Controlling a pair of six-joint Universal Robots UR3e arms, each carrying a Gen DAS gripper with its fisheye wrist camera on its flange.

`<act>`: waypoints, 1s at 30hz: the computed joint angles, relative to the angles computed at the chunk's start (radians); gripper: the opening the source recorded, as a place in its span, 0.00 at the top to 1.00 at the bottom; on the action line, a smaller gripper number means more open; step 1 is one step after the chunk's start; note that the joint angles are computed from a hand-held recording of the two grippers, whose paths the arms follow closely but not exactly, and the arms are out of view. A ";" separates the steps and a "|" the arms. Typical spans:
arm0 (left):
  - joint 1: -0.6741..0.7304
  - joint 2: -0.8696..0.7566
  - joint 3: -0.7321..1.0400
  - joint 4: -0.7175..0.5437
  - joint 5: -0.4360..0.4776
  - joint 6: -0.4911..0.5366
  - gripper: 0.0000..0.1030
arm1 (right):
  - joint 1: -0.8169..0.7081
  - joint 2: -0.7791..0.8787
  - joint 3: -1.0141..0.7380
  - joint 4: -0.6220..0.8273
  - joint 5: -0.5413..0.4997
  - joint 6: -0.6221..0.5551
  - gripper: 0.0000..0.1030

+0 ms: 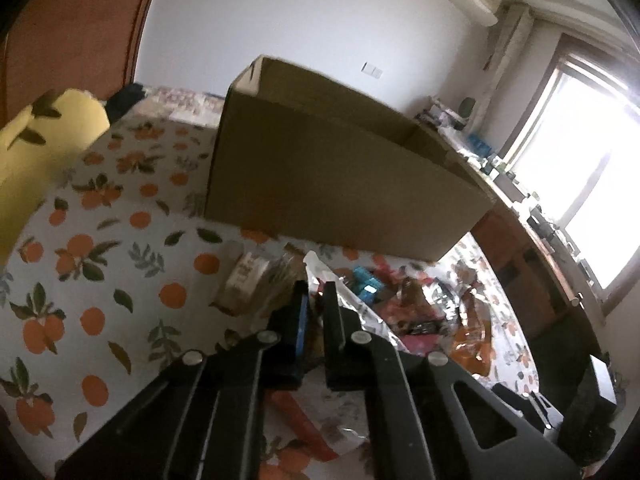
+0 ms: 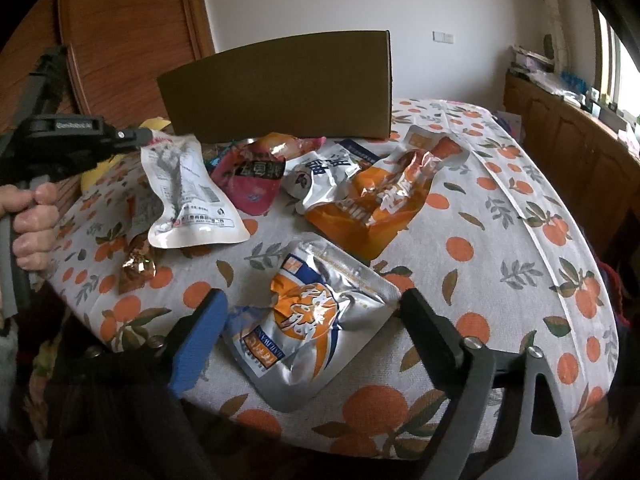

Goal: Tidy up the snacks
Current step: 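Grasp the silver tiger-print packet with the right tool and lift it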

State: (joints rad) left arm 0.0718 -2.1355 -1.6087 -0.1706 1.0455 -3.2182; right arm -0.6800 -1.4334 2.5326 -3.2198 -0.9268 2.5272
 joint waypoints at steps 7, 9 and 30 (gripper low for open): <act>-0.013 0.068 -0.034 0.018 -0.014 0.021 0.99 | -0.038 -0.038 -0.068 0.196 0.048 -0.038 0.30; -0.026 0.087 -0.045 0.033 0.003 0.033 1.00 | -0.039 -0.049 -0.080 0.234 0.047 -0.044 0.31; -0.073 0.143 -0.070 0.070 0.070 0.082 1.00 | 0.037 -0.083 -0.116 0.293 0.002 0.116 0.33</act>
